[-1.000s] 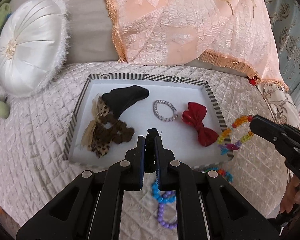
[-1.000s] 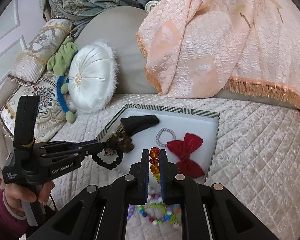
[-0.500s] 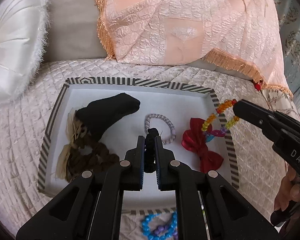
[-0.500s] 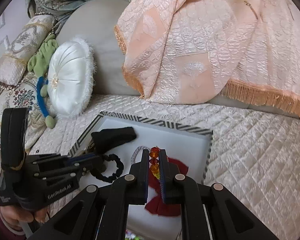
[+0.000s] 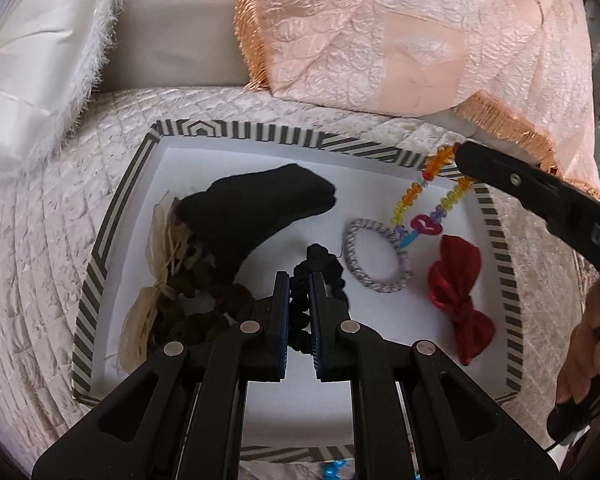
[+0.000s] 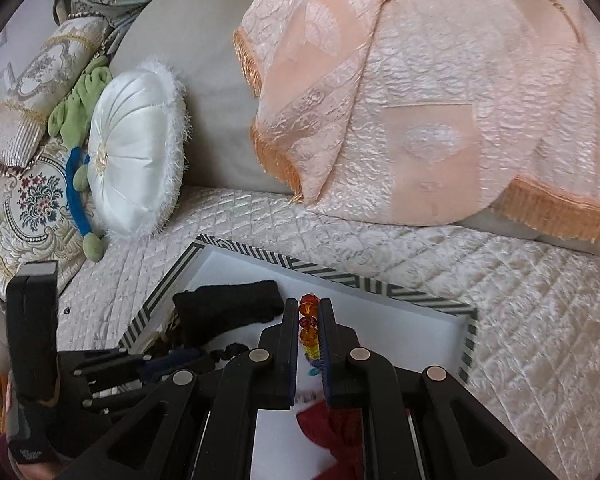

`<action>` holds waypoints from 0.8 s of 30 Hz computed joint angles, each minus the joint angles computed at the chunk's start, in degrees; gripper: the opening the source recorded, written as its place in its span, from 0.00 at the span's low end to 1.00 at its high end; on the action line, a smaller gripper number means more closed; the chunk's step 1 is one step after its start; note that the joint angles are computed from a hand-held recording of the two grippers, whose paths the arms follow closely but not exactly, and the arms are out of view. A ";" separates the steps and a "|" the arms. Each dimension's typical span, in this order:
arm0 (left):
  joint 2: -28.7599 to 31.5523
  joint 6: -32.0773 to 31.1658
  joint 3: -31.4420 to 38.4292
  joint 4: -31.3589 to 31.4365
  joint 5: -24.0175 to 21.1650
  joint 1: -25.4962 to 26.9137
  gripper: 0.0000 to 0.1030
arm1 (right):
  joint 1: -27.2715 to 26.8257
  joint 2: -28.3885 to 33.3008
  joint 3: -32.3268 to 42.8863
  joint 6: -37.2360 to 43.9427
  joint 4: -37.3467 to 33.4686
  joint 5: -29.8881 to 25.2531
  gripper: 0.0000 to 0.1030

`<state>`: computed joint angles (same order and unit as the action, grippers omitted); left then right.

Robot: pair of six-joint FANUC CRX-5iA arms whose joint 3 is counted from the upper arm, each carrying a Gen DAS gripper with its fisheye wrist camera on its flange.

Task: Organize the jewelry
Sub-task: 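Carry the hair tie and orange bead bracelet into the tray, opening both tools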

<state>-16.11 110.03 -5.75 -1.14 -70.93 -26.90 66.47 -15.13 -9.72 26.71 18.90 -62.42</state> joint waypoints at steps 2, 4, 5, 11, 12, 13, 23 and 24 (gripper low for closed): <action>-0.11 -0.29 -0.42 -0.01 0.02 0.53 0.08 | -0.90 1.01 0.37 1.04 -0.71 0.44 0.08; -0.15 -0.49 -0.71 -0.16 0.06 0.89 0.08 | -1.86 1.73 0.41 1.92 -1.43 0.45 0.08; -0.10 -0.52 -0.81 -0.26 0.06 1.03 0.08 | -2.25 1.92 0.26 2.10 -1.65 0.21 0.08; 0.13 -0.54 -1.50 -0.43 0.13 1.81 0.08 | -4.68 1.83 -2.14 1.57 -3.55 -2.78 0.08; 0.19 -0.50 -1.61 -0.40 0.22 1.87 0.08 | -4.91 1.79 -2.58 1.25 -3.69 -3.57 0.08; 0.25 -0.49 -1.64 -0.41 0.24 1.88 0.08 | -5.06 1.77 -2.86 1.13 -3.69 -3.98 0.08; 0.85 0.43 -0.96 -2.15 0.07 -0.05 0.17 | -4.66 2.40 -4.33 0.61 -2.39 -6.68 0.08; 0.79 0.53 -0.99 -2.18 0.14 -0.13 0.30 | -4.47 2.59 -4.26 0.58 -2.07 -6.92 0.09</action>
